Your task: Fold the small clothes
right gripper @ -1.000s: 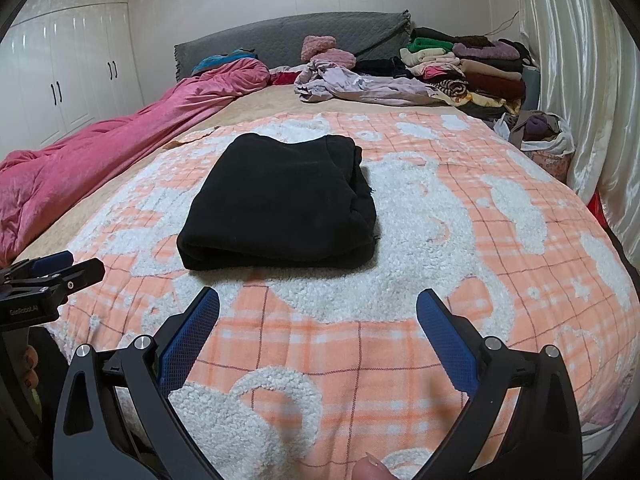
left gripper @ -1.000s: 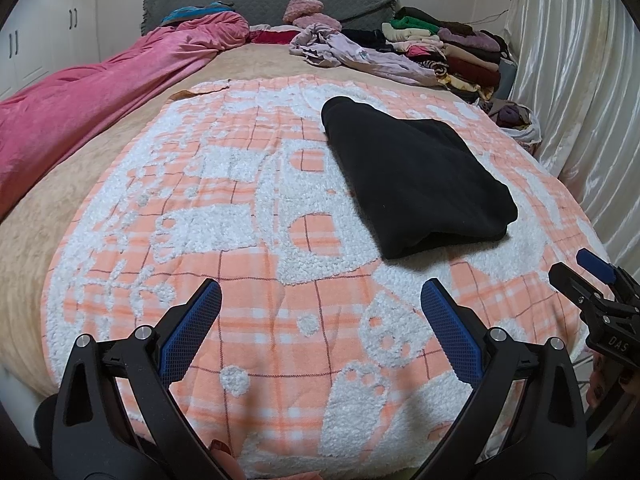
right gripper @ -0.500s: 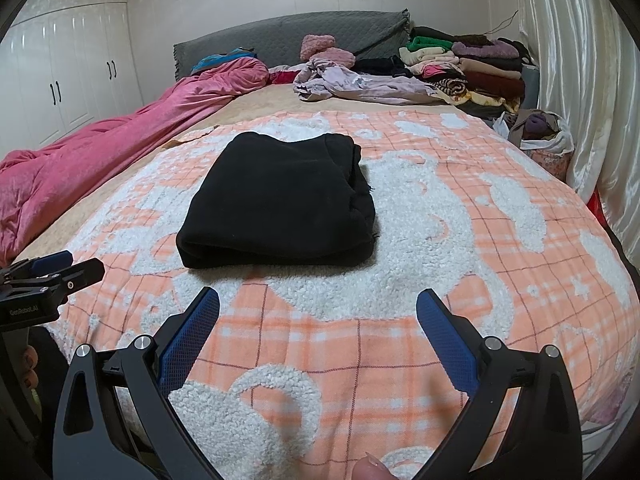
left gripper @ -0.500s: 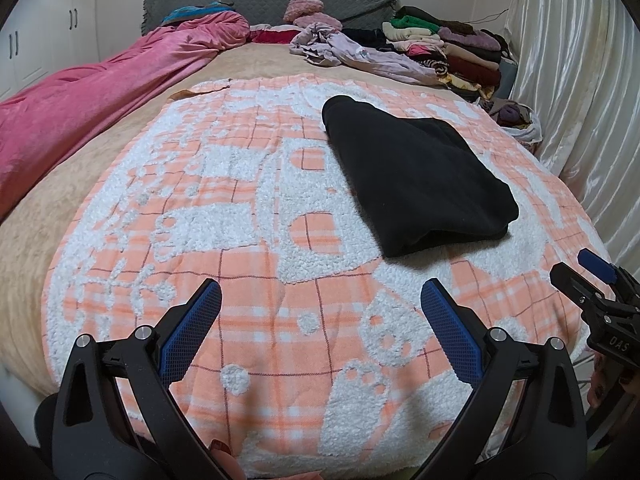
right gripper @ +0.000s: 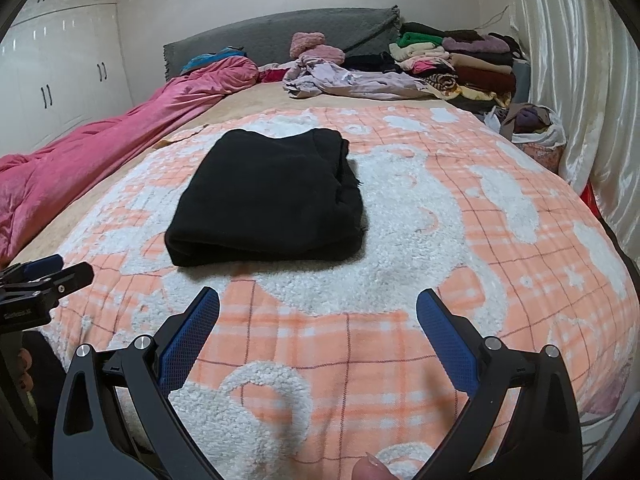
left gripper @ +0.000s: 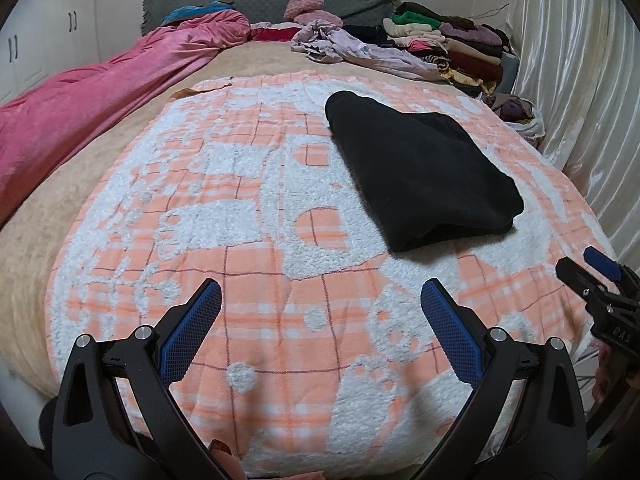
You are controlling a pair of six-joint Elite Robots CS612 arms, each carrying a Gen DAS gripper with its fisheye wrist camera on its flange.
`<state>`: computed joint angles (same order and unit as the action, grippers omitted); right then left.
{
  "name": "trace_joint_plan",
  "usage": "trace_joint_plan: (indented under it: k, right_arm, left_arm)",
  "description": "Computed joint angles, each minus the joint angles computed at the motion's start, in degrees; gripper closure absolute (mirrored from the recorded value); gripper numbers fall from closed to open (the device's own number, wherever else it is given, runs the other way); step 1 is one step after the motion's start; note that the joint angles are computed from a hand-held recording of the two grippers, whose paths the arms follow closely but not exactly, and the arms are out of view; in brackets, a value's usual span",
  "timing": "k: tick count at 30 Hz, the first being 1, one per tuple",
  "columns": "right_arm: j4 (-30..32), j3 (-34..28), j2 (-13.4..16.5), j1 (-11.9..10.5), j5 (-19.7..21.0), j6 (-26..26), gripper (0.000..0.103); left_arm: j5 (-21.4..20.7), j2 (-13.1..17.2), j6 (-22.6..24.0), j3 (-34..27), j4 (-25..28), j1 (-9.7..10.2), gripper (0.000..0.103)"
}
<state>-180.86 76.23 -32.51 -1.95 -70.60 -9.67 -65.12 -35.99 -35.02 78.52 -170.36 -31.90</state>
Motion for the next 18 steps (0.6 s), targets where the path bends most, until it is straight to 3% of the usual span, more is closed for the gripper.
trace_joint_plan:
  k: [3, 7, 10, 13, 16, 18]
  right_arm:
    - [1.2, -0.5, 0.2, -0.1, -2.1, 2.5, 0.005]
    - [1.4, -0.9, 0.7, -0.7, -12.3, 8.6, 0.005]
    - [3.2, -0.3, 0.5, -2.6, -18.4, 15.5, 0.005]
    - [3.0, 1.3, 0.2, -6.0, -25.1, 22.5, 0.005]
    - [5.7, 2.8, -0.1, -9.8, -38.7, 30.0, 0.005]
    - [7.9, 4.1, -0.6, -12.3, -44.0, 36.0, 0.005]
  left_arm:
    - [-1.6, -0.3, 0.4, 0.7, -0.7, 0.39, 0.01]
    - [-2.3, -1.0, -1.4, 1.6, 0.8, 1.79, 0.01]
    - [1.4, -1.8, -2.2, 3.2, 0.7, 3.43, 0.01]
    - [6.1, -2.9, -6.1, 5.3, 5.0, 6.67, 0.01]
    - [8.2, -4.0, -13.1, 6.8, 12.9, 11.1, 0.01]
    - [10.3, -4.6, -18.5, 7.6, 18.6, 14.05, 0.009]
